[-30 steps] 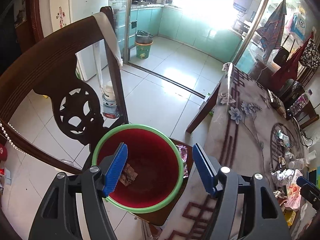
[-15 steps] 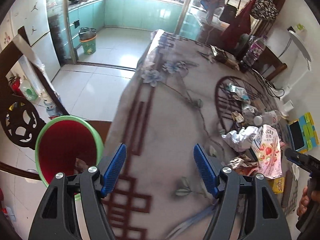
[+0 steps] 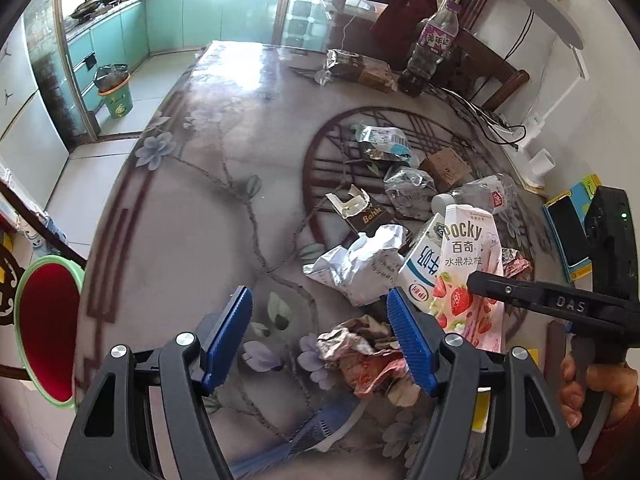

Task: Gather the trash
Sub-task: 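Grasp the Pocky strawberry carton with the right tool while the left tool grasps crumpled white plastic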

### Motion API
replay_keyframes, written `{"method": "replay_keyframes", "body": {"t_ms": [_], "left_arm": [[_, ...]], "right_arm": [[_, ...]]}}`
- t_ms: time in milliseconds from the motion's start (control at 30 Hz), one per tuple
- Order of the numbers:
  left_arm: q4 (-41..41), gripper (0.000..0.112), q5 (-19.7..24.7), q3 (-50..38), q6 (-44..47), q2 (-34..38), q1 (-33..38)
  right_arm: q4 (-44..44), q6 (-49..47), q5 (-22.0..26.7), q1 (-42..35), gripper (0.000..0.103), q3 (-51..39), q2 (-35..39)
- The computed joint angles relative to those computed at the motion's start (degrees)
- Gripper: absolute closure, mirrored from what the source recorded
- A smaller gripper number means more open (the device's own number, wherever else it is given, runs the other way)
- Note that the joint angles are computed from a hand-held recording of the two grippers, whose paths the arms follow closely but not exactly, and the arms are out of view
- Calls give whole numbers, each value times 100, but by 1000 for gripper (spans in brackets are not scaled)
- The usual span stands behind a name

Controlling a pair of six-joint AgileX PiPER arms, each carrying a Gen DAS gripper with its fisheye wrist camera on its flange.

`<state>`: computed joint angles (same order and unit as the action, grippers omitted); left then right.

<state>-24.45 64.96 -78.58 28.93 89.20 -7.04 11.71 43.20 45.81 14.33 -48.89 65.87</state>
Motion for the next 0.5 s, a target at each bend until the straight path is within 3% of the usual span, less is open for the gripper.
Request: {"method": "replay_keyframes", "body": {"t_ms": [33,67,233,267,300,333,500], "left_arm": [[89,46,-70,-20,-121,87,-159],[142,46,-114,-56,-202,190,-299],[441,48,-409,-206,-530,740,-961],[446,51,-405,-260,-595,866,-1026],[406,65,-349,-329,-627,980,-1049],[287,70,-259,-391,-607,1072,-1037],[214,75,-318,-375,-583,949,-1048]], "right_arm": [[96,-133,3,-64,72,24,-132],[233,-276,11,-147,74,70,-281],[159,-265,257,-276,76,31,-964],[240,-353,303,-339,76,23,-1043],[255,-371,354,-358,76,5,-1116],[237,-355,398,-353,76,-11,-1176],[602,-718,434,-653,76,49,-1256]]}}
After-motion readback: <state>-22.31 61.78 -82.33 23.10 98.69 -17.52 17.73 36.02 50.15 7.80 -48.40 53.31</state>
